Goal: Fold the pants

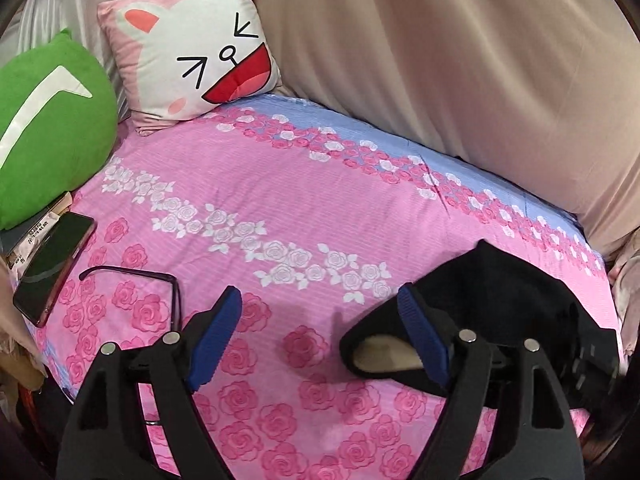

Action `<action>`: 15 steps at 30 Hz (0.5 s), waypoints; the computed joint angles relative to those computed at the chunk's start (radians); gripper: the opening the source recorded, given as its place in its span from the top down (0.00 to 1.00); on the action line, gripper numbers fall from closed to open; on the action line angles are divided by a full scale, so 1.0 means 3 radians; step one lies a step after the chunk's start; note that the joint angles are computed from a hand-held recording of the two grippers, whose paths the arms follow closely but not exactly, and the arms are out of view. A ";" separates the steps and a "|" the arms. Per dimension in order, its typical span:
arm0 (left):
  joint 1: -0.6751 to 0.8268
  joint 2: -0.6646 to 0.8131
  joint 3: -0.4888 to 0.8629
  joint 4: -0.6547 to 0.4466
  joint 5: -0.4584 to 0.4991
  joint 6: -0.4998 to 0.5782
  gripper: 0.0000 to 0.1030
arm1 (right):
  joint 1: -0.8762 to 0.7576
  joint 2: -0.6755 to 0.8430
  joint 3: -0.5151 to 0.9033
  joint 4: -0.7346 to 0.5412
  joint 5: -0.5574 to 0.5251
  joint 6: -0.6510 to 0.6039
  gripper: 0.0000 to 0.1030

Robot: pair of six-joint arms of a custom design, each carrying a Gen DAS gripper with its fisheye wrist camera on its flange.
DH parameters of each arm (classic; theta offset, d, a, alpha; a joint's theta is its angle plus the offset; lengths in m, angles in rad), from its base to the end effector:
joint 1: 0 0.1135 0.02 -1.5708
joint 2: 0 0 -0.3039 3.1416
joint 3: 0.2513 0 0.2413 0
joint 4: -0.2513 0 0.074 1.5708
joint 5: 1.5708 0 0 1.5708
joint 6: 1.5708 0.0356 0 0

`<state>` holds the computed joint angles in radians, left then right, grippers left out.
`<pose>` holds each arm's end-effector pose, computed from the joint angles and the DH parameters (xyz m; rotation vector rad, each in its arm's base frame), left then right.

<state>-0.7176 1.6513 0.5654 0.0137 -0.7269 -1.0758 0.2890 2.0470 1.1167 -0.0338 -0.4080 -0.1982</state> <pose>0.2073 -0.1496 0.1493 -0.6227 2.2018 0.0877 0.3870 0.1298 0.1444 -0.7605 2.3885 0.5525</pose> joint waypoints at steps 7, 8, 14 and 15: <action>0.0021 -0.0149 -0.0206 -0.0016 0.0020 -0.0045 0.22 | 0.0712 0.0091 0.0900 -0.0176 -0.0756 0.0491 0.47; -0.0032 -0.0125 -0.0235 -0.0017 0.0036 -0.0039 0.19 | 0.0702 0.0003 0.0730 -0.0034 -0.0788 0.0513 0.47; -0.0269 0.0616 -0.0015 0.0001 0.0211 0.0134 0.18 | 0.0418 -0.0450 -0.0175 0.0443 -0.0417 0.0285 0.44; -0.0285 0.0798 0.0123 -0.0093 0.0215 0.0145 0.18 | 0.0423 -0.0468 -0.0228 0.0419 -0.0264 0.0190 0.44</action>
